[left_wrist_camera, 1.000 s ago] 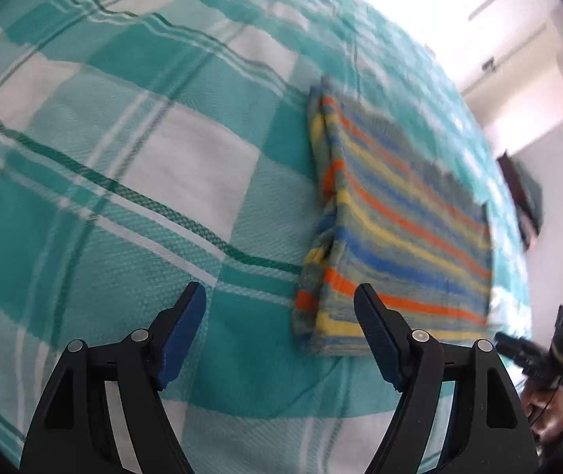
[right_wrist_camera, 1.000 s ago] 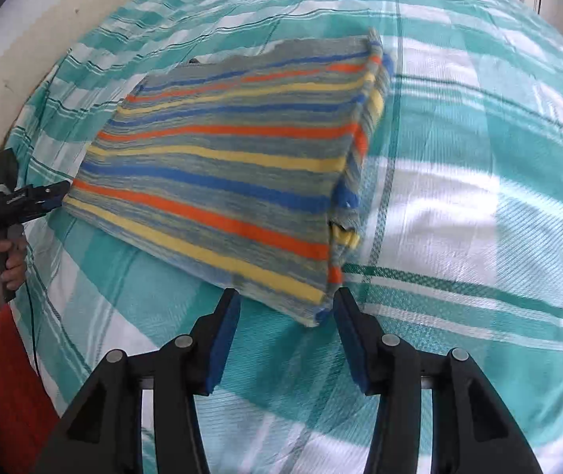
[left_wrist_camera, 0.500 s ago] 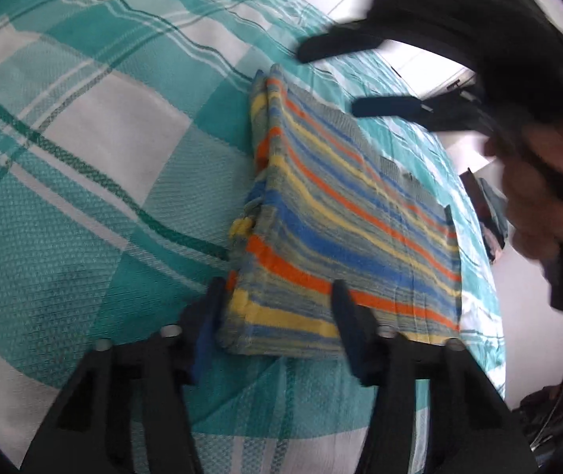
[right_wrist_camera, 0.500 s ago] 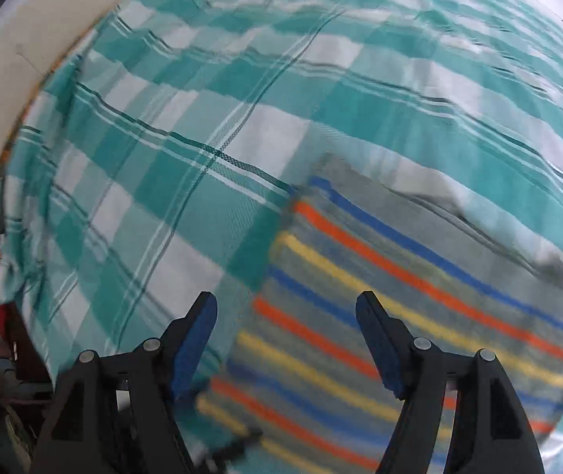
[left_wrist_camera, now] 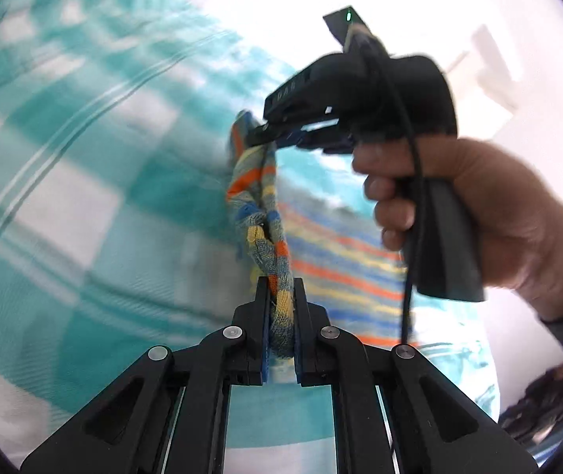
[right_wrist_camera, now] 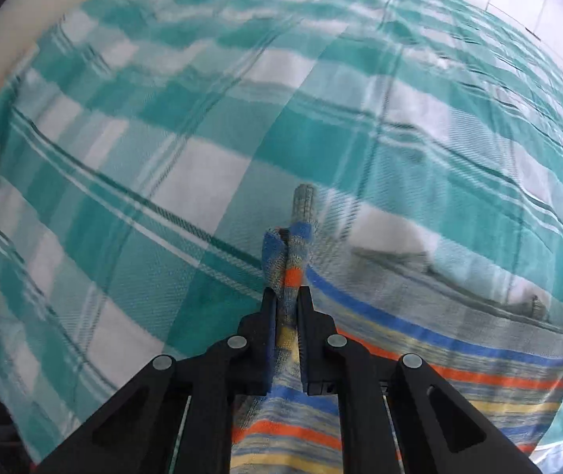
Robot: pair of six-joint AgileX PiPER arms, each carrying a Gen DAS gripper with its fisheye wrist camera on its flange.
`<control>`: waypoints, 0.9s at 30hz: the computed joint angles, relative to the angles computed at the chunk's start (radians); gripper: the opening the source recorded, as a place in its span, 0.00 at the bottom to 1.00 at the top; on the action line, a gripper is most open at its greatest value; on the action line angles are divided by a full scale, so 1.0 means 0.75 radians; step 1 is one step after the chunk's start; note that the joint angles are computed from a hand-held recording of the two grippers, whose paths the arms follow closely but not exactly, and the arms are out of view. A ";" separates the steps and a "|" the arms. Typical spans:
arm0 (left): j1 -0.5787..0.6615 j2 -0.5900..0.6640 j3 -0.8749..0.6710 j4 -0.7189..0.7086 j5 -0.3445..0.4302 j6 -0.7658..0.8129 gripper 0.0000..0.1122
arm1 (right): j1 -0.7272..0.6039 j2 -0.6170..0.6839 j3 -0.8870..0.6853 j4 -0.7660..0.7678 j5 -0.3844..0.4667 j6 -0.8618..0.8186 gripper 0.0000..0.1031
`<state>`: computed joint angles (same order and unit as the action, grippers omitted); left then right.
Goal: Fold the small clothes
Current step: 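Grasp the folded sweater edge with both tools and fold it over again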
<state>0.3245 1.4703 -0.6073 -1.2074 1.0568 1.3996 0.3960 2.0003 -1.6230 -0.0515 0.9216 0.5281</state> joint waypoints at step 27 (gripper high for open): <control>-1.518 -0.070 -0.029 0.067 -0.712 -0.679 0.70 | -1.523 -0.819 1.239 0.920 -0.299 -1.596 0.46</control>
<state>-0.8138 1.4177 -0.6294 -1.1575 0.5230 0.8907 -0.7466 1.3860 -0.6937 0.6385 0.6970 -0.6686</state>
